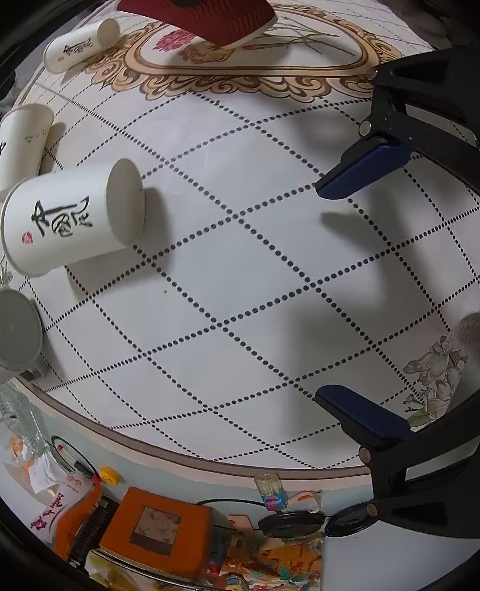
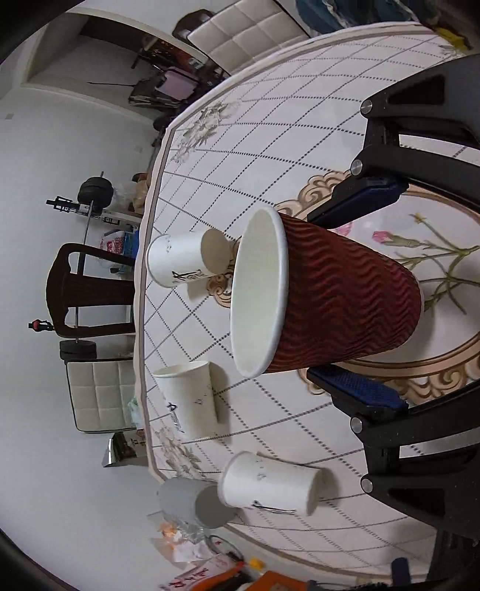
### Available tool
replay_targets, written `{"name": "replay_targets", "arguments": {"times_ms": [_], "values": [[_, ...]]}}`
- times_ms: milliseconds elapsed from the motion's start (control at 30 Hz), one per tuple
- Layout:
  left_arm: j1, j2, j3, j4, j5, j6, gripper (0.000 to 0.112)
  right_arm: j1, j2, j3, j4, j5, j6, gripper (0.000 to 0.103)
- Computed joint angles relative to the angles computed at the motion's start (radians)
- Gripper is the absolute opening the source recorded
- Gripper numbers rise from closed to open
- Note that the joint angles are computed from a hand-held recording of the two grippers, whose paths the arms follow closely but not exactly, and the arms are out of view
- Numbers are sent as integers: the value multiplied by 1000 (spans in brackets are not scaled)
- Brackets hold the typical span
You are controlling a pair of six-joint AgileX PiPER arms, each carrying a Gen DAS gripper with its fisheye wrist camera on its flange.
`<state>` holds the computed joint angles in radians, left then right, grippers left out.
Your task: Flip cup upright
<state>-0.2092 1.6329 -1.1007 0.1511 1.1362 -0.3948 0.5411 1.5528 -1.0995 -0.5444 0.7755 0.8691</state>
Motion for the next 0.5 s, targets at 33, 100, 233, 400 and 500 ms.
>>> {"name": "replay_targets", "arguments": {"times_ms": [33,100,233,400,500], "values": [[-7,-6,9,0,-4,-5,103,9,-7,8,-10,7,14,78],[-7,-13,22,0,-12,0,103,18,-21,17,-12,19,23,78],[-22,-56,64,3,-25,0,103,33,-37,21,3,50,27,79],[-32,-101,87,0,-19,3,103,38,-61,33,59,84,8,80],[-53,-137,95,1,-2,-10,103,48,-85,41,71,107,6,85]]}}
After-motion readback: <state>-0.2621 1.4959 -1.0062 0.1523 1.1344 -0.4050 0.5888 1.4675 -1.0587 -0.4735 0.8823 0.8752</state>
